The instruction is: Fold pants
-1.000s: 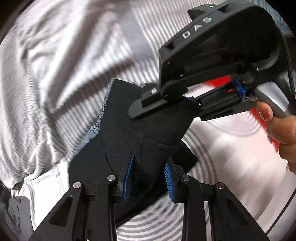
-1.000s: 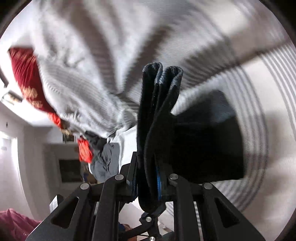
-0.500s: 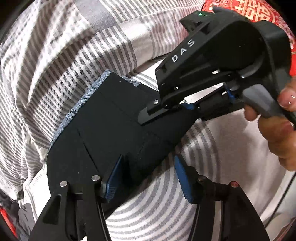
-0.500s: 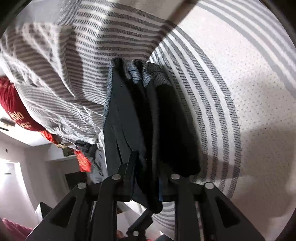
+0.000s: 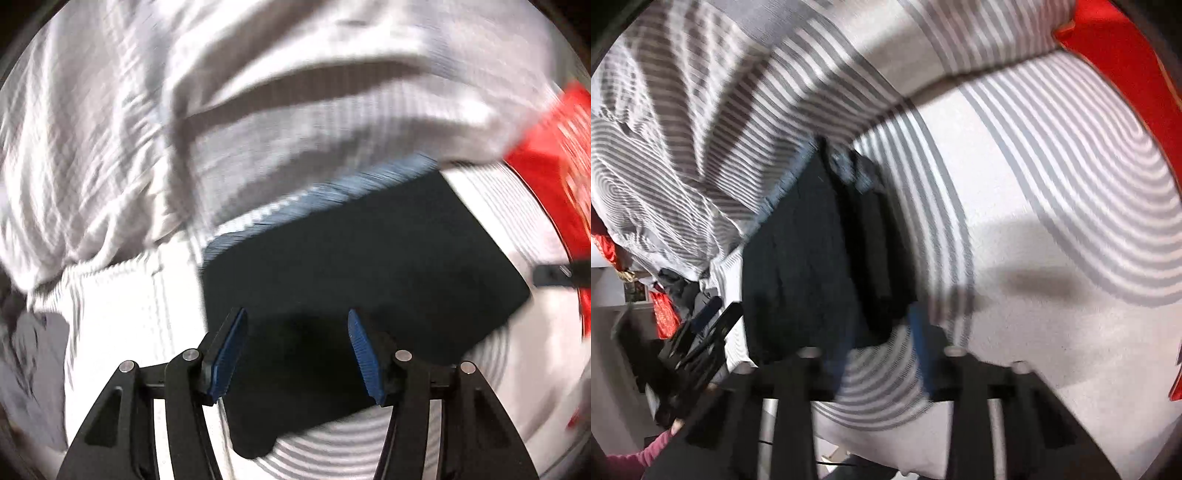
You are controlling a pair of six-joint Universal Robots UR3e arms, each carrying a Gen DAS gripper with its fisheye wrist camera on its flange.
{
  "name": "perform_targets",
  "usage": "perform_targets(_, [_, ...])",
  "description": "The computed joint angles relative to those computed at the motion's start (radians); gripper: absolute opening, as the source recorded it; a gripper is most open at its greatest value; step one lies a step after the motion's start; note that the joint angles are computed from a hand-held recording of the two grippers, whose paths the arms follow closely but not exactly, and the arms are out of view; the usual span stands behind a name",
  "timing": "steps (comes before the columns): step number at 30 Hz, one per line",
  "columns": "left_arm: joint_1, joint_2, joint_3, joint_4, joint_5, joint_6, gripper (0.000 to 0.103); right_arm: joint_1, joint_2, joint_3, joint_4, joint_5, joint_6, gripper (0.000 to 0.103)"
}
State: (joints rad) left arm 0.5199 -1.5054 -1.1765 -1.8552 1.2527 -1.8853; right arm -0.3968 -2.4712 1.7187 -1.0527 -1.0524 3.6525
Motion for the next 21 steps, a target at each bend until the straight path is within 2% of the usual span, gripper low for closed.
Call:
perform_targets(4, [-0.053,-0.136,0.099,0.003,0.044,-0.136,0.058,0.209,0.184,-0.003,-0.319,-0.087,0.159,0.026])
perform_targets(7, [-0.075,-0.187,0.104,-0.004,0.086,-0.205,0.058,0.393,0.374,-0.059,-0.465,-0.189,0.254,0.026])
perform_targets(10, [-0.059,-0.131,-0.013,0.052,0.106,-0.195,0.058,0.539,0.503,-0.111,-0.486,-0.287,0.295,0.026])
perform_targets(12, [-0.036,-0.083,-0.089,0.087,0.097,-0.157,0.059,0.589,0.523,-0.076,-0.500,-0.304,0.315,0.026])
perform_targets(14, [-0.027,-0.065,-0.124,0.087,0.090,-0.126,0.073,0.610,0.503,-0.011,-0.541,-0.312,0.345,0.026])
perform_targets(17, [-0.035,-0.037,-0.184,0.136,0.089,-0.114,0.076,0.602,0.471,0.039,-0.580,-0.311,0.363,0.026])
perform_targets(21, [-0.045,-0.060,-0.159,0.125,0.092,-0.139,0.077,0.623,0.511,0.007,-0.566,-0.333,0.348,0.026])
